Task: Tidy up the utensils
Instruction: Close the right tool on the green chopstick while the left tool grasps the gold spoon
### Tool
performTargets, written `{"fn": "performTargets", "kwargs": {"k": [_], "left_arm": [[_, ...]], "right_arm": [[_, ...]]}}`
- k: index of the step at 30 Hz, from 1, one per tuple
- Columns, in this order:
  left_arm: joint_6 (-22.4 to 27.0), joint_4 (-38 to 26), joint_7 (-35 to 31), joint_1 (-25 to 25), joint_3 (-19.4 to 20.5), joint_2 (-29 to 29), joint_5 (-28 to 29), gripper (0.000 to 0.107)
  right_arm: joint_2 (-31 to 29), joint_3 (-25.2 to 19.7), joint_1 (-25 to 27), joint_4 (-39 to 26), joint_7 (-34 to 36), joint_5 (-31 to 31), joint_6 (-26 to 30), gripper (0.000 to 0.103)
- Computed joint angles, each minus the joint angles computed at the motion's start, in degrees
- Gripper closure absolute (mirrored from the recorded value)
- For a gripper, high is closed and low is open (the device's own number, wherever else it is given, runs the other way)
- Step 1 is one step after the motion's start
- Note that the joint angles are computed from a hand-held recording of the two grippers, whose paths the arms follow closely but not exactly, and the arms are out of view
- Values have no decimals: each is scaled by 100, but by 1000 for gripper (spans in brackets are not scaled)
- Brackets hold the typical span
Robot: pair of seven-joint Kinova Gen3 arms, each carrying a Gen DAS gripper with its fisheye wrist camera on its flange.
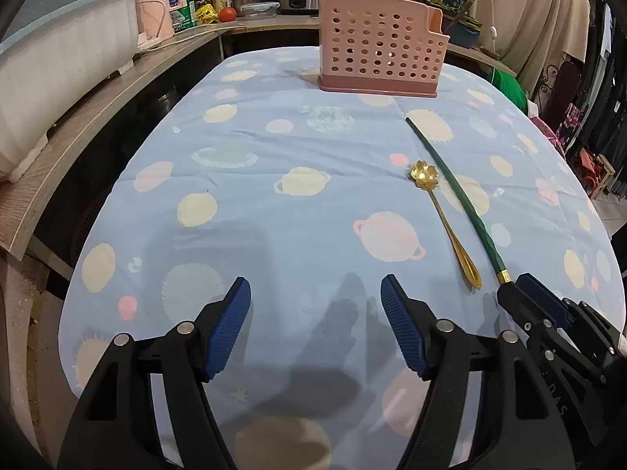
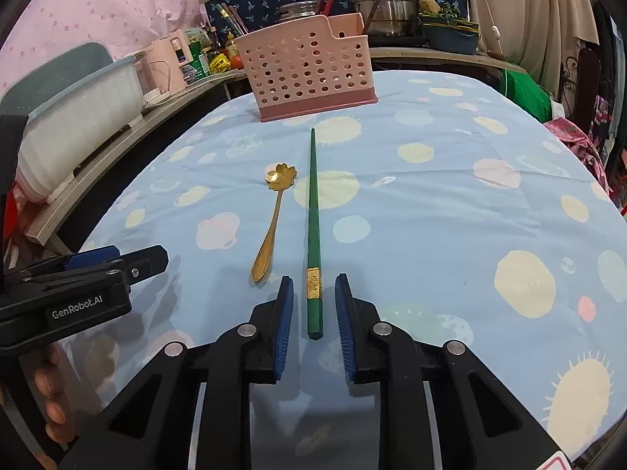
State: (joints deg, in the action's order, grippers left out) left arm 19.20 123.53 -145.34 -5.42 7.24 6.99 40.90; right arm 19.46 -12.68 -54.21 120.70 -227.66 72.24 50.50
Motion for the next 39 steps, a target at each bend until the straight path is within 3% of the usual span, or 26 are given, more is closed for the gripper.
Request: {"fn": "performTargets", "kwargs": {"k": [2,14,23,29,33,35,39], "left_arm": [[16,-9,12,3,-4,12,-14,42],[207,-10,-294,12,45,-29,279,35],[332,16,-461,340,81,-61,427,31],[5,26,-35,742,206,52,121,32],[-288,6,663,1028,240,193,-508,49],[-523,81,822,1022,372,197,-636,53],[-540,113,685,745,714,163,-636,83]], "right_arm": [[44,-2,-17,-50,102,-76,81,95],[-86,-11,-74,148,-330,-111,188,96],[-401,-202,-33,510,-893,-137,396,96],[-464,-302,-4,624,-1080,-59,418,96],[-490,-340,21,696,-1198,12,377,96],[-497,-357,28,720,-1243,40,364,96],[-521,-383,54,773,-1317,115,321,96]]}}
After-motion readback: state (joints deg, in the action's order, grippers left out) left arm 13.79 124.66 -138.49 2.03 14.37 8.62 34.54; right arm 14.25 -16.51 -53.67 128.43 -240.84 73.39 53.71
